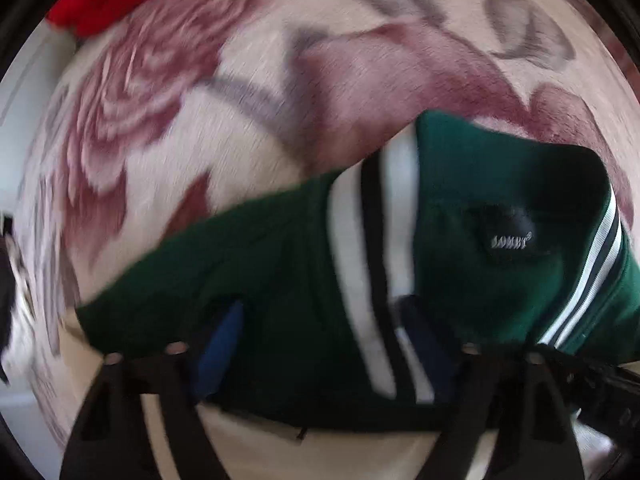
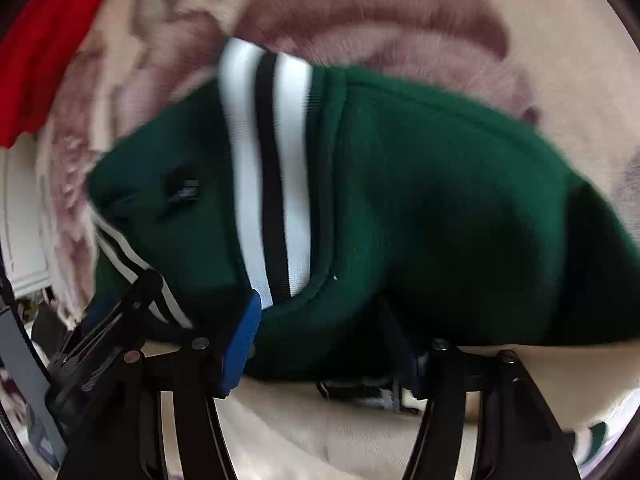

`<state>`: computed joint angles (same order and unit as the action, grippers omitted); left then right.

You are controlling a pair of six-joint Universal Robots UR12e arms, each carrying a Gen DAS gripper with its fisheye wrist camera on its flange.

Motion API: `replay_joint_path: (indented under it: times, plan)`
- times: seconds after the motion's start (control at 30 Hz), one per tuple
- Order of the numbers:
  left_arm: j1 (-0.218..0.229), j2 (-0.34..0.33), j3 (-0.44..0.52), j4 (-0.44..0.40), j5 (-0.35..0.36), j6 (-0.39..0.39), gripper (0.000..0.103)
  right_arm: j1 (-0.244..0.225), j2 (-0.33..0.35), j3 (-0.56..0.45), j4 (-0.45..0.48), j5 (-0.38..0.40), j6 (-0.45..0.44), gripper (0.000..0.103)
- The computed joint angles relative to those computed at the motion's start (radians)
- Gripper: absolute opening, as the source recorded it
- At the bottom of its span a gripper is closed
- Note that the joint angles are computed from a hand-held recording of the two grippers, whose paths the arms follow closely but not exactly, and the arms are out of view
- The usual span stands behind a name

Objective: Fold large clothes

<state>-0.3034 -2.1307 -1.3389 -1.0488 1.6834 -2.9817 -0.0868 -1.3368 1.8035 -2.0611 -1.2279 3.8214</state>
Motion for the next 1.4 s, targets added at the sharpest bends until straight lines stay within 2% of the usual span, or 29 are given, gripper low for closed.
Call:
replay_joint_path:
  times: [0.03, 0.07, 0.1, 0.13, 0.17, 0.2, 0.33, 0.37, 0.43, 0.57, 0.6, 0.63, 0.7, 0.77, 0.8, 0.83, 0.87, 0.9, 0.97, 1.0, 1.07, 1.1, 1.2, 1.27, 1.33, 1.37, 1.4]
  plan:
    - [-0.009, 0.004, -0.008, 0.033, 0.020, 0.023, 0.038, 0.008, 0.005, -0.010, -0.001, -0.019, 0.018, 0.069]
    - [-0.016, 0.007, -0.012, 0.056, 0.045, 0.036, 0.027, 0.018, 0.007, -0.017, -0.008, -0.040, 0.032, 0.060]
    - [-0.017, 0.011, -0.014, 0.067, 0.049, 0.039, 0.023, 0.034, 0.013, -0.036, 0.010, -0.096, 0.040, 0.034]
    - [-0.015, 0.011, -0.012, 0.064, 0.044, 0.031, 0.016, 0.043, 0.019, -0.044, 0.006, -0.111, 0.057, 0.033]
    - [-0.007, 0.012, -0.008, 0.058, 0.028, 0.020, 0.012, 0.046, 0.020, -0.049, 0.004, -0.121, 0.081, 0.025]
    - [0.001, 0.013, -0.005, 0.061, 0.015, 0.010, 0.011, 0.049, 0.017, -0.051, -0.001, -0.127, 0.104, 0.021]
    - [0.015, 0.008, 0.025, 0.076, -0.020, -0.030, 0.010, 0.047, -0.006, -0.046, -0.067, -0.130, 0.188, 0.015]
    - [0.021, -0.001, 0.048, 0.063, -0.034, -0.049, 0.010, 0.045, -0.010, -0.048, -0.076, -0.133, 0.194, 0.011]
    - [0.027, -0.026, 0.092, 0.025, -0.047, -0.074, 0.010, 0.041, -0.007, -0.059, -0.102, -0.145, 0.225, 0.011]
    - [0.022, -0.054, 0.114, -0.017, -0.033, -0.074, 0.010, 0.033, 0.029, -0.097, -0.088, -0.133, 0.220, 0.011]
    - [0.022, -0.055, 0.114, -0.027, -0.034, -0.075, 0.011, 0.028, 0.048, -0.106, -0.069, -0.104, 0.198, 0.011]
    - [0.023, -0.052, 0.111, -0.029, -0.029, -0.075, 0.018, 0.015, 0.045, -0.090, -0.078, -0.080, 0.187, 0.012]
    - [0.030, -0.034, 0.109, -0.069, -0.078, -0.058, 0.020, -0.013, 0.038, -0.056, -0.138, 0.011, 0.183, 0.017]
    - [0.039, -0.005, 0.090, -0.080, -0.120, -0.032, 0.033, -0.049, 0.000, -0.006, -0.185, 0.130, 0.129, 0.019]
    - [0.046, 0.013, 0.078, -0.086, -0.155, -0.016, 0.039, -0.063, -0.028, 0.018, -0.195, 0.172, 0.097, 0.028]
    - [0.055, 0.037, 0.059, -0.089, -0.194, -0.003, 0.057, -0.073, -0.067, 0.042, -0.183, 0.176, 0.064, 0.038]
    - [0.062, 0.071, 0.027, -0.079, -0.213, 0.008, 0.078, -0.082, -0.116, 0.075, -0.177, 0.163, 0.039, 0.057]
    - [0.068, 0.110, -0.014, -0.057, -0.222, 0.010, 0.084, -0.088, -0.164, 0.103, -0.165, 0.139, 0.012, 0.066]
    - [0.075, 0.176, -0.084, -0.027, -0.230, 0.013, 0.084, -0.096, -0.269, 0.156, -0.082, 0.052, -0.045, 0.066]
    - [0.076, 0.206, -0.118, -0.014, -0.224, 0.008, 0.085, -0.089, -0.322, 0.175, -0.010, -0.015, -0.068, 0.066]
    - [0.068, 0.279, -0.206, -0.005, -0.205, 0.005, 0.085, -0.092, -0.399, 0.214, 0.113, -0.097, -0.119, 0.066]
    - [0.060, 0.292, -0.226, -0.013, -0.191, 0.003, 0.085, -0.087, -0.429, 0.234, 0.170, -0.114, -0.138, 0.066]
    - [0.016, 0.320, -0.305, -0.043, -0.138, 0.013, 0.085, -0.080, -0.468, 0.297, 0.234, -0.071, -0.186, 0.067]
    - [-0.018, 0.312, -0.340, -0.054, -0.080, 0.016, 0.085, -0.069, -0.461, 0.323, 0.242, -0.041, -0.230, 0.066]
    - [-0.043, 0.301, -0.363, -0.044, -0.023, 0.010, 0.085, -0.040, -0.429, 0.333, 0.218, -0.069, -0.276, 0.065]
    - [-0.054, 0.299, -0.380, 0.002, 0.005, 0.015, 0.086, -0.034, -0.422, 0.339, 0.193, -0.082, -0.275, 0.044]
    - [-0.060, 0.297, -0.387, 0.023, 0.023, 0.021, 0.087, -0.031, -0.420, 0.347, 0.157, -0.114, -0.240, 0.018]
